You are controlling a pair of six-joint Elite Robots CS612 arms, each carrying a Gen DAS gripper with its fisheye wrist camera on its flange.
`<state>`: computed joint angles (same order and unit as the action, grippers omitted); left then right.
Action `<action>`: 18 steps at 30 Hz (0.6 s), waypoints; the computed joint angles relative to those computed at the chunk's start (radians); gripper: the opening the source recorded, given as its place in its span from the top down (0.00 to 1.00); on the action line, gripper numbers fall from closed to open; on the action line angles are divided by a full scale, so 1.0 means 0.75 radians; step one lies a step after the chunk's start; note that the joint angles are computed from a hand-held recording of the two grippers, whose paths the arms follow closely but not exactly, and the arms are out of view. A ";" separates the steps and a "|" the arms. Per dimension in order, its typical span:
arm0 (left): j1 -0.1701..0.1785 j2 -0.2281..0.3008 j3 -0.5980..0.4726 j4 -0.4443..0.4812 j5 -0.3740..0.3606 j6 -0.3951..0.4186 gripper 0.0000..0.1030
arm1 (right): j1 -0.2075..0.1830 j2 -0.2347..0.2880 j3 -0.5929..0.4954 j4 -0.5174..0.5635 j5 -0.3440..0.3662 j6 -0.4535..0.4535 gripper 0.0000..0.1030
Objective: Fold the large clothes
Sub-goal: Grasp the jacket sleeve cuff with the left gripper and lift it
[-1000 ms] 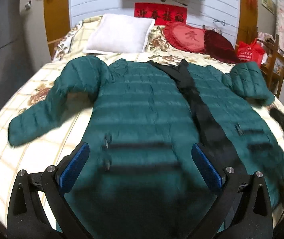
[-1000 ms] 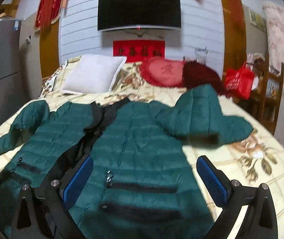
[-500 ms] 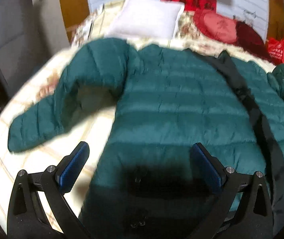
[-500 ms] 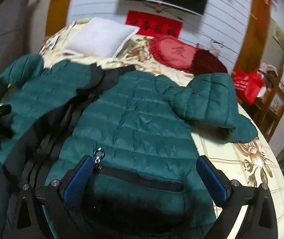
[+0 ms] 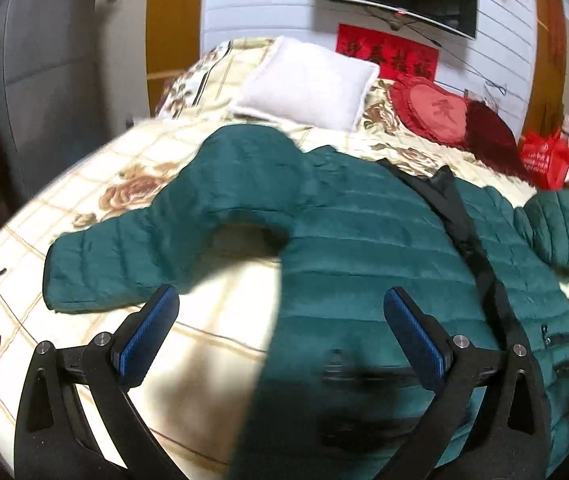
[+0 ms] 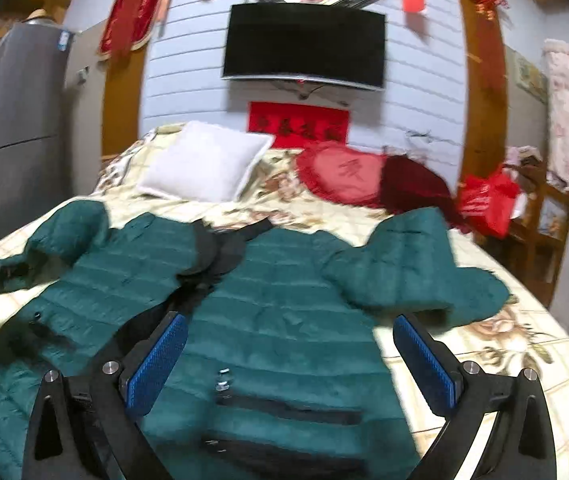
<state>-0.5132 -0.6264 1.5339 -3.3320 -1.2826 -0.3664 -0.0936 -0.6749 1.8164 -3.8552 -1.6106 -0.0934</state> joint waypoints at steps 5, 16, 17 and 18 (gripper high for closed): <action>0.135 -0.011 -0.033 0.181 -0.048 -0.156 0.00 | 0.030 -0.005 -0.027 0.144 -0.036 -0.109 0.01; 0.308 0.063 -0.157 0.469 -0.141 -0.450 0.10 | 0.044 0.004 -0.025 0.172 -0.086 -0.103 0.01; 0.294 0.066 -0.154 0.453 -0.094 -0.407 0.09 | 0.041 0.002 -0.027 0.188 -0.086 -0.085 0.01; 0.290 0.072 -0.164 0.470 -0.094 -0.372 0.09 | 0.038 0.000 -0.027 0.201 -0.085 -0.066 0.01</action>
<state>-0.2957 -0.5728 1.4112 -2.9795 -1.3534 -0.6452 -0.0649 -0.6748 1.7960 -3.7045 -1.6747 -0.1431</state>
